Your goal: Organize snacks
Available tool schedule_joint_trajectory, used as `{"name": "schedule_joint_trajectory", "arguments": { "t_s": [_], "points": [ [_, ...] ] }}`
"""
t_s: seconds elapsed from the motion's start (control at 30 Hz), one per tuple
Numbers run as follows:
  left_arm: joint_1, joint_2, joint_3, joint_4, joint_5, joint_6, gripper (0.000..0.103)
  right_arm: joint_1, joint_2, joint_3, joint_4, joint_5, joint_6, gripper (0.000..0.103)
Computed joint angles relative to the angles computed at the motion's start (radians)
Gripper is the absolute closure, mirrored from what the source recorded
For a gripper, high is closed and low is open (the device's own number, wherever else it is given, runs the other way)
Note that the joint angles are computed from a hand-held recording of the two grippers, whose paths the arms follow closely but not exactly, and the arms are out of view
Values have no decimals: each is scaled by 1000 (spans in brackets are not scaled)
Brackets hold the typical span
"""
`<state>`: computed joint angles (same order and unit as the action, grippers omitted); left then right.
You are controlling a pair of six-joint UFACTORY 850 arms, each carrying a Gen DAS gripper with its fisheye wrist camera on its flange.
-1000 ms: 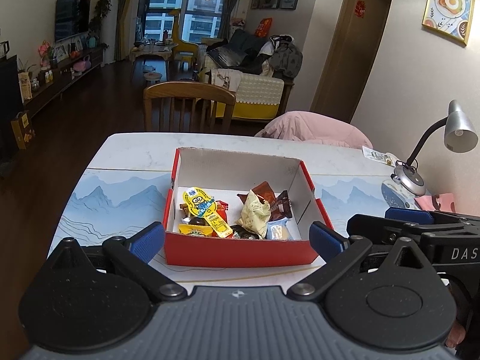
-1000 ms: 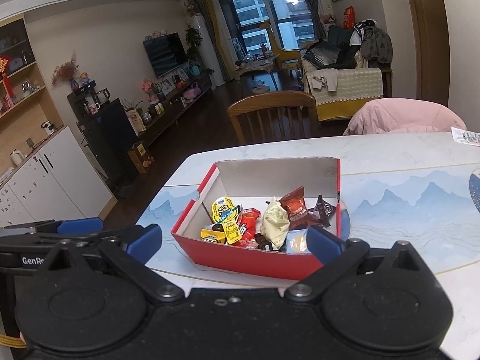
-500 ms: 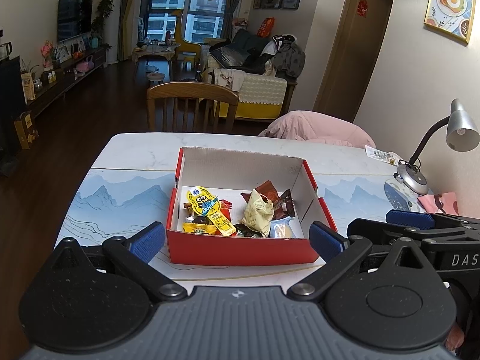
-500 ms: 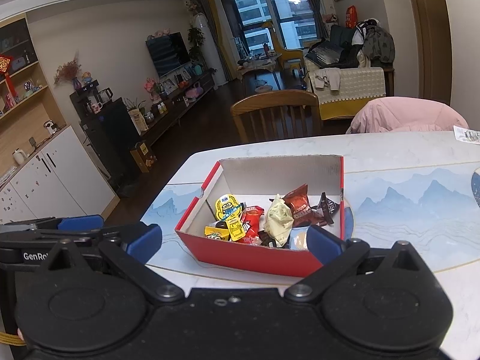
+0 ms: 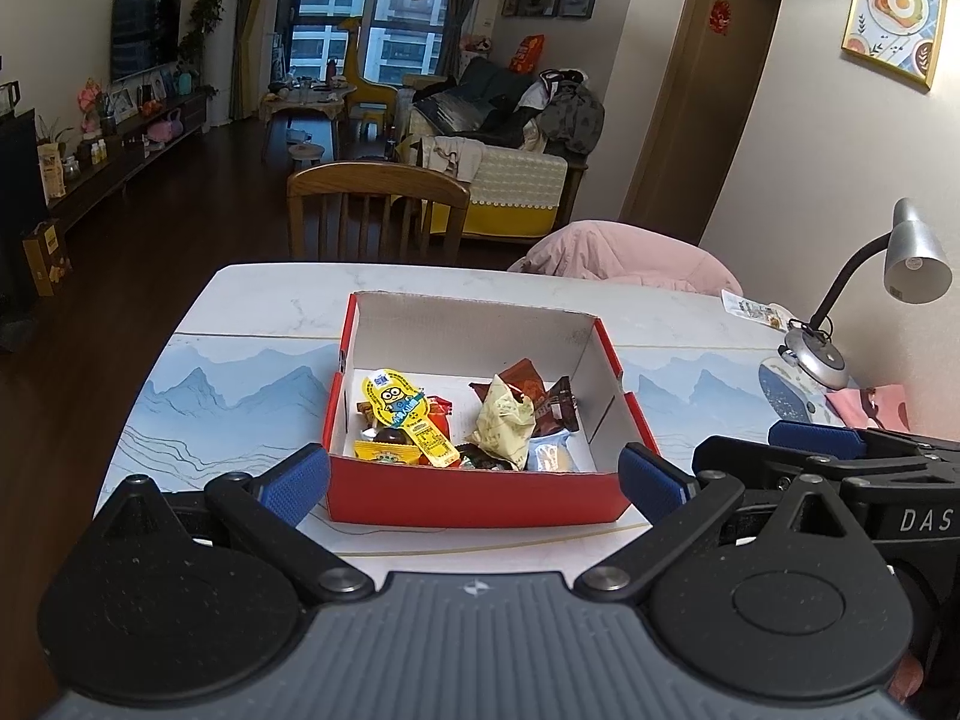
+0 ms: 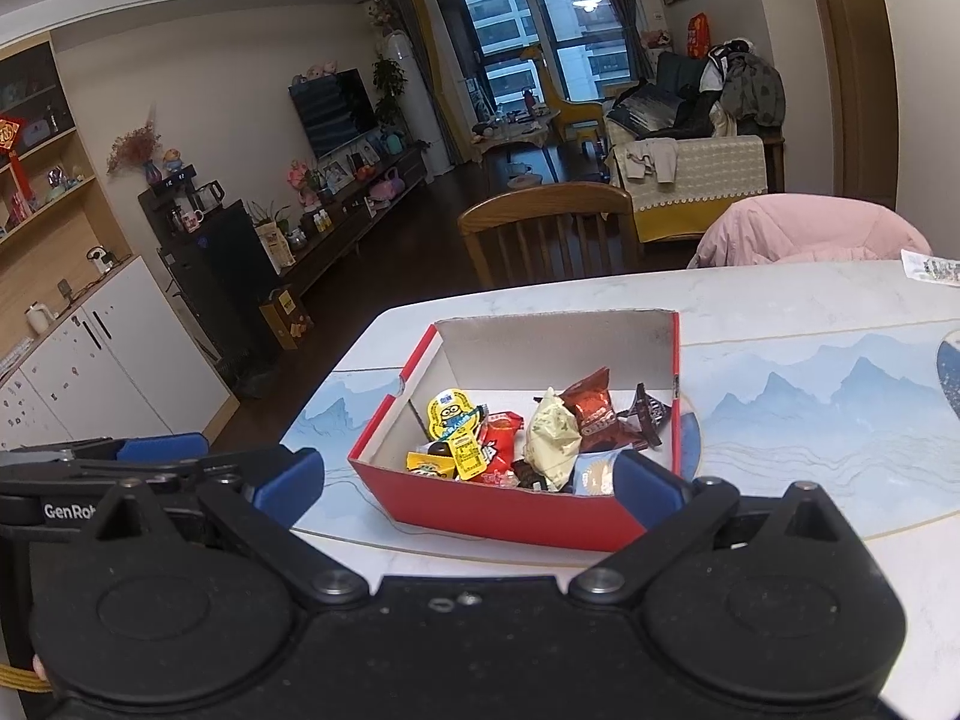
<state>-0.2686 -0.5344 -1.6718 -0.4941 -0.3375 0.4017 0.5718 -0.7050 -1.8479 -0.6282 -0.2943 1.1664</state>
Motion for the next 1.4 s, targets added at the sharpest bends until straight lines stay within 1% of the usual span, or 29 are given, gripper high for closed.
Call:
{"name": "schedule_joint_trajectory", "arguments": {
  "t_s": [0.17,1.07,1.4],
  "points": [
    [-3,12,14,-9,7,9,0,3,16,26,-52,2,63,0],
    [-6,13,9,21,9,-23,0,1,25,35,-45,4,58,0],
    [-5,8,4,38,-6,-48,0,5,33,48,-58,-6,85,0]
  ]
}}
